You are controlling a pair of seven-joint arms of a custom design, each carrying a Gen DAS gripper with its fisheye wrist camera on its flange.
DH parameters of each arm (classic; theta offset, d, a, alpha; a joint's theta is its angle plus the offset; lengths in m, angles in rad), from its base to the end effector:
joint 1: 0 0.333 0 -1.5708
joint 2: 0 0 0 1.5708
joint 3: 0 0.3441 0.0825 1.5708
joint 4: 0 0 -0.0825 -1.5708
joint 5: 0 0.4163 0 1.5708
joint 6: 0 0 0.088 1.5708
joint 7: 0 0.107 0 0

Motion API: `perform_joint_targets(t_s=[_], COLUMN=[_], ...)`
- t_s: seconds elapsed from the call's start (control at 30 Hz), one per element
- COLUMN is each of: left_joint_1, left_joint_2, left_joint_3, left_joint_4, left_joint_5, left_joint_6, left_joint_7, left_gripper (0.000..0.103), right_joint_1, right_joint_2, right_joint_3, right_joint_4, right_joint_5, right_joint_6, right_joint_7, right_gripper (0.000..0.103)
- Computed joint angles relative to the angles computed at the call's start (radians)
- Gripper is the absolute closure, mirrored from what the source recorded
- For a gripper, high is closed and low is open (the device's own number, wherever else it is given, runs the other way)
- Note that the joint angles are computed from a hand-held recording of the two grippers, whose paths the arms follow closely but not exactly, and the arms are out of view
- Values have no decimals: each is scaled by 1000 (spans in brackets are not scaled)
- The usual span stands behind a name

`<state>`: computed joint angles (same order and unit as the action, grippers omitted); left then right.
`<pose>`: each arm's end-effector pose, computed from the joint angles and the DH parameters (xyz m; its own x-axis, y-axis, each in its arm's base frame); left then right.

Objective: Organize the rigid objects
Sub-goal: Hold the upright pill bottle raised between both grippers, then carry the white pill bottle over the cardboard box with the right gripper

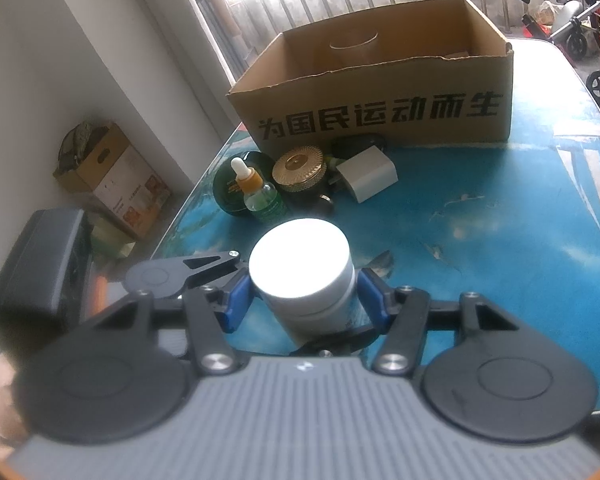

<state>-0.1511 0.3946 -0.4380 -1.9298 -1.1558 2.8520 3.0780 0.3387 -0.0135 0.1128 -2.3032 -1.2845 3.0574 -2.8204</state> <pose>0.6002 -0.3159 0.3375 -0.8412 -0.5333 0.0892 -0.4141 0.5292 -0.7406 0.4582 0.3062 0.4076 -0.0347 -0.9264 -0.3750 -0.7170 0.2845 -0.6364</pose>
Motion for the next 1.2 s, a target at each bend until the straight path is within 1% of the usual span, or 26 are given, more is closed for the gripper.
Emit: perform_joint_targets(t_s=[0.27, 0.5, 0.77, 1.0, 1.2], left_joint_1=[8, 7, -12, -28, -43], left_joint_2=[-6, -30, -61, -92, -113], left_joint_3=[-11, -9, 22, 49, 75], left_joint_4=[-8, -15, -19, -22, -18], left_joint_5=[-41, -122, -208, -274, -320], left_joint_6=[10, 9, -8, -19, -29], left_joint_7=[45, 124, 197, 255, 285], left_gripper=[48, 48, 48, 48, 48], right_joint_1=[2, -3, -3, -6, -7], right_joint_2=[-3, -15, -40, -66, -81], right_joint_3=[1, 4, 20, 36, 46], right_joint_4=[-3, 2, 3, 11, 24], right_joint_5=[13, -37, -10, -32, -4], right_joint_6=[-4, -10, -37, -53, -66], right_joint_7=[-16, 27, -14, -13, -73], right_gripper=[47, 47, 47, 47, 48])
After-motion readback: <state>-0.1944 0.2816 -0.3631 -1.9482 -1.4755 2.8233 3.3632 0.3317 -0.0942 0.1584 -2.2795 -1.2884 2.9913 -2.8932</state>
